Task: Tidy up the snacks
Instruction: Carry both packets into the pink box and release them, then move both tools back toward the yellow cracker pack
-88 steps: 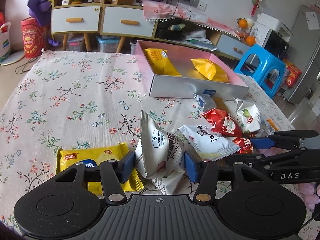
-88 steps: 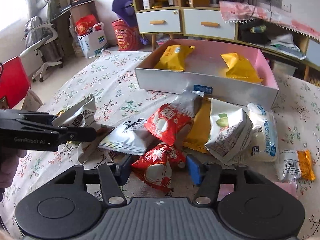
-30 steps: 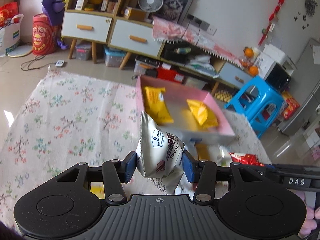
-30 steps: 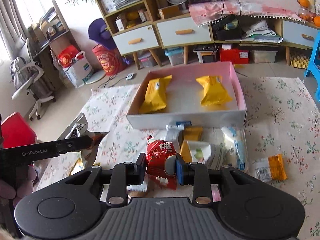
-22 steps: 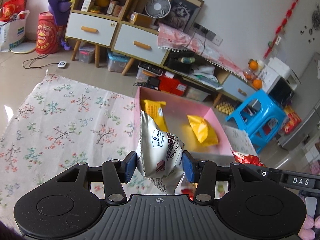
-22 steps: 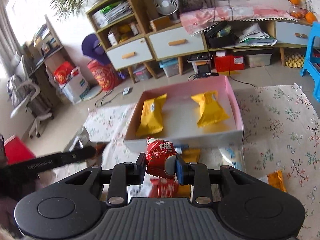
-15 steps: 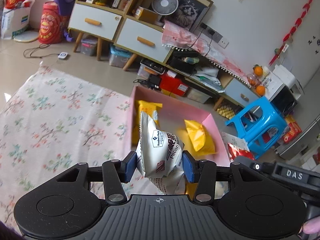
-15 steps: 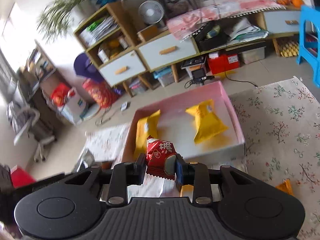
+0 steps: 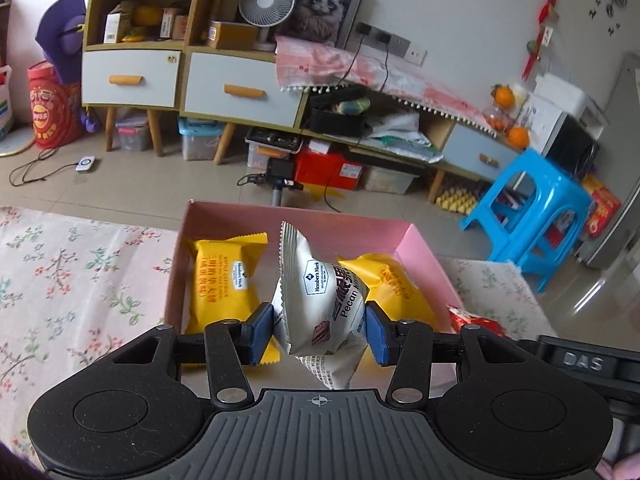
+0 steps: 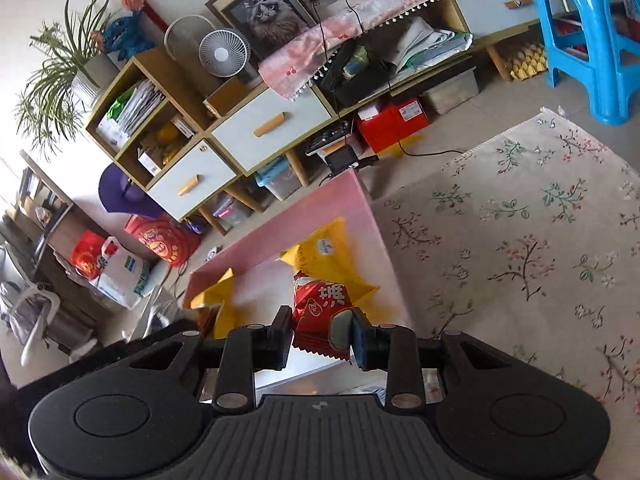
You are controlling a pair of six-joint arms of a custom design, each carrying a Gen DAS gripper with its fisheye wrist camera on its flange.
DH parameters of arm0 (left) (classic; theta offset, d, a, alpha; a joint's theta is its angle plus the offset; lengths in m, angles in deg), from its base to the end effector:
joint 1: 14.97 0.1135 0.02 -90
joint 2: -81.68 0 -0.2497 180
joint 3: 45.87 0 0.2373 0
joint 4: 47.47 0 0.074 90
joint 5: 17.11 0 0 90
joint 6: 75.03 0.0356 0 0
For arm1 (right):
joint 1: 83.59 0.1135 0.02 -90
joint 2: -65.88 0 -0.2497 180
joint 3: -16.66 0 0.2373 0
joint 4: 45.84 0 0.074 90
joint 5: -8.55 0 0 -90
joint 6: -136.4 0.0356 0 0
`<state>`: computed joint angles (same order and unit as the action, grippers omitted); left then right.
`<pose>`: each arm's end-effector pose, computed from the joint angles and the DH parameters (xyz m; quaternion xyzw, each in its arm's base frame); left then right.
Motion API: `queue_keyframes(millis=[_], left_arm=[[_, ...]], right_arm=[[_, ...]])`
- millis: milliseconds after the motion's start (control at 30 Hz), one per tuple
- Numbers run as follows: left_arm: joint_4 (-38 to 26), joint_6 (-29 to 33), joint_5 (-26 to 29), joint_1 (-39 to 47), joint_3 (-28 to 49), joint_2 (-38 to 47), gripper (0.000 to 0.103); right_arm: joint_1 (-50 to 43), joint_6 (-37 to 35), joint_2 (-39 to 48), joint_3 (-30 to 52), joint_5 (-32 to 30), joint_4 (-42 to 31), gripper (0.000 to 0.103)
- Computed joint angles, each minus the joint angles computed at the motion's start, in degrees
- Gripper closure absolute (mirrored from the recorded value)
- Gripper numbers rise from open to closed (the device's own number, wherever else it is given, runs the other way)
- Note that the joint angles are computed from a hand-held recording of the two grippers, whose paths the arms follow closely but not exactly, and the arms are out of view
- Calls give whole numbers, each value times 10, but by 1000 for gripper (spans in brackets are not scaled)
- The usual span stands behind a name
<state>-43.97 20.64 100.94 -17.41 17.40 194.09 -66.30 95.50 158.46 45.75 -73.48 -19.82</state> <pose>0.3431 -0.0314 0.0895 0.1548 0.8897 -0.2140 0.3724 0.2152 0.0618 0.0841 0.2747 0.8519 0.1895 0.4035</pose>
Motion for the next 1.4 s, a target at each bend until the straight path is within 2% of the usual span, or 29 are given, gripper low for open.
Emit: queue_keyframes(millis=[133,333,367,400,433,467,600,767,933,1200,1400], left_arm=[[4,-9,-14,-14,23,29,57],[24,10,-34,-23,22,43,55],[29,12,-34,-23,19,42,53],[29,14,-35,-23,18,40,46],[31,17,-35,-22,17,38,36],[35,20,-33,-21,13,35,33],[31,37,-30,-14,6,21,22],[25,46,-26,-3,-13,-3,17],[19,63,-15,11,-41,-35,13],[3,98,27,54,-91,-88,11],[-18,134,66,99,-132,-126,10]], right_arm=[[2,-10,12,4,4,4,83],[7,-37,19,19,14,-22,79],[8,-36,16,21,18,-28,72],[10,-35,13,22,23,-35,68],[10,-35,9,20,27,-35,58],[11,-34,4,17,31,-35,51],[10,-33,-17,10,34,-41,38],[19,-31,-49,15,48,-88,29],[46,-47,-99,19,80,-148,22],[83,-48,-162,19,113,-236,21],[123,-39,-220,7,139,-276,16]])
